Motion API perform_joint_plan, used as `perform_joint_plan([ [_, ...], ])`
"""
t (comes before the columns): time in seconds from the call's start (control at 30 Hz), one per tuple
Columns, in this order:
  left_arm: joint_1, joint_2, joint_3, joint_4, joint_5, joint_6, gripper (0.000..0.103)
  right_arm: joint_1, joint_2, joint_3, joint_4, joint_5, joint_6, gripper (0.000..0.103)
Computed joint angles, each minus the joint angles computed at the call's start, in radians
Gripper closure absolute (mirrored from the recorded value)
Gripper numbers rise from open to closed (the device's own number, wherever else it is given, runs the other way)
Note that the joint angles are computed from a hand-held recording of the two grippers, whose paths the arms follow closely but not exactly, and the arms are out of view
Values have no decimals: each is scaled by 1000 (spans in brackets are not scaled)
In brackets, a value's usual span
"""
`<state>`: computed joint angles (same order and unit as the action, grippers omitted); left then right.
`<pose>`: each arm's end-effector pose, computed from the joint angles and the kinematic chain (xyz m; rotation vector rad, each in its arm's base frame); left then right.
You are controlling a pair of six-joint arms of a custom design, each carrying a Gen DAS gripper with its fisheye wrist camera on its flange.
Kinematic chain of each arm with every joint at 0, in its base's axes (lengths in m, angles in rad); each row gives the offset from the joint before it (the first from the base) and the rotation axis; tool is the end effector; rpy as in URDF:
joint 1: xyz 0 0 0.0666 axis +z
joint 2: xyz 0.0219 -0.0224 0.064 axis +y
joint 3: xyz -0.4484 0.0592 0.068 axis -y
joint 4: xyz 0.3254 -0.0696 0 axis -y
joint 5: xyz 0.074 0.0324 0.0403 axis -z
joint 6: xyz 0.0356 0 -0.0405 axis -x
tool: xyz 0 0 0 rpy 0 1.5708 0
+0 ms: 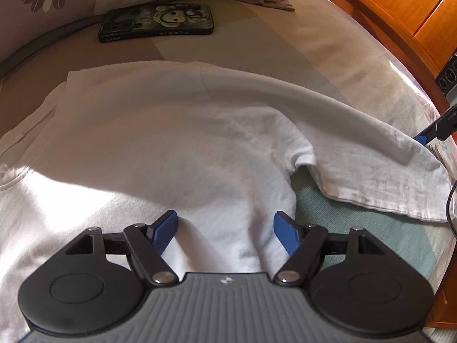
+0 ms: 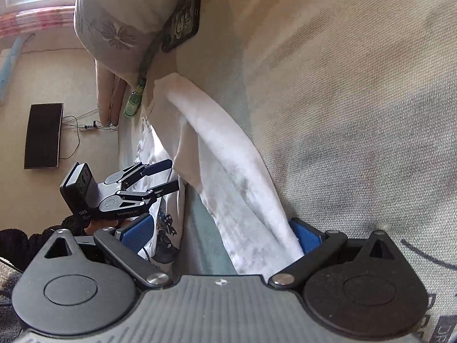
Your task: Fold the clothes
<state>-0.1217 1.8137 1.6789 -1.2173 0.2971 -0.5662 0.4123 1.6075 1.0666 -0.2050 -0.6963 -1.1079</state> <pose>0.5361 -0.0765 0.4002 1.0030 2.6616 -0.3463 0.4120 0.2047 0.3398 0.5000 2.5953 1.4735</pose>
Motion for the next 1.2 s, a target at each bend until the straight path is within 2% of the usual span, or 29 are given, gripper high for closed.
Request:
perform_joint_plan([
  [0.03,0,1,2,-1,0,-2,29,0,1,13,-31,14,16,7],
  [0.07,0,5,8,-5,3,-2,29,0,0,27,-75,32,41,16],
  [0.1,2,6,11,-9,7,-2,29,0,-1,41,-120,52,66,34],
  [0.13,5,7,12,-10,12,-3,29,1,-1,63,-201,85,101,46],
  [0.17,6,6,10,-8,15,-4,29,4,1,90,-282,120,131,75],
  [0.2,7,5,9,-6,17,-4,29,10,7,123,-373,161,170,97],
  [0.33,10,5,8,-4,24,1,29,47,28,254,-565,297,325,97],
  [0.37,12,7,10,-6,27,4,29,54,33,288,-599,335,363,97],
  [0.47,17,13,22,-20,37,6,29,38,32,348,-636,421,407,97],
  [0.57,21,19,32,-33,43,1,29,23,61,444,-756,528,481,96],
  [0.63,24,20,34,-35,47,2,29,24,97,506,-857,596,507,81],
  [0.67,26,19,34,-32,47,4,29,29,109,525,-893,628,515,67],
  [0.7,29,17,34,-29,48,7,29,33,118,542,-923,658,520,66],
  [0.77,39,13,36,-16,57,16,29,30,97,530,-877,650,486,66],
  [0.87,56,9,46,-1,72,32,29,34,54,484,-687,616,403,60],
  [0.9,60,9,49,6,69,39,29,41,63,491,-651,618,397,60],
  [0.93,63,10,53,11,66,45,29,46,86,513,-641,615,410,60],
  [1.03,72,11,62,15,63,59,29,70,208,641,-680,609,515,60],
  [1.13,85,6,59,24,62,65,29,99,329,779,-696,547,608,60],
  [1.2,96,1,52,30,60,60,29,118,409,879,-738,509,671,61],
])
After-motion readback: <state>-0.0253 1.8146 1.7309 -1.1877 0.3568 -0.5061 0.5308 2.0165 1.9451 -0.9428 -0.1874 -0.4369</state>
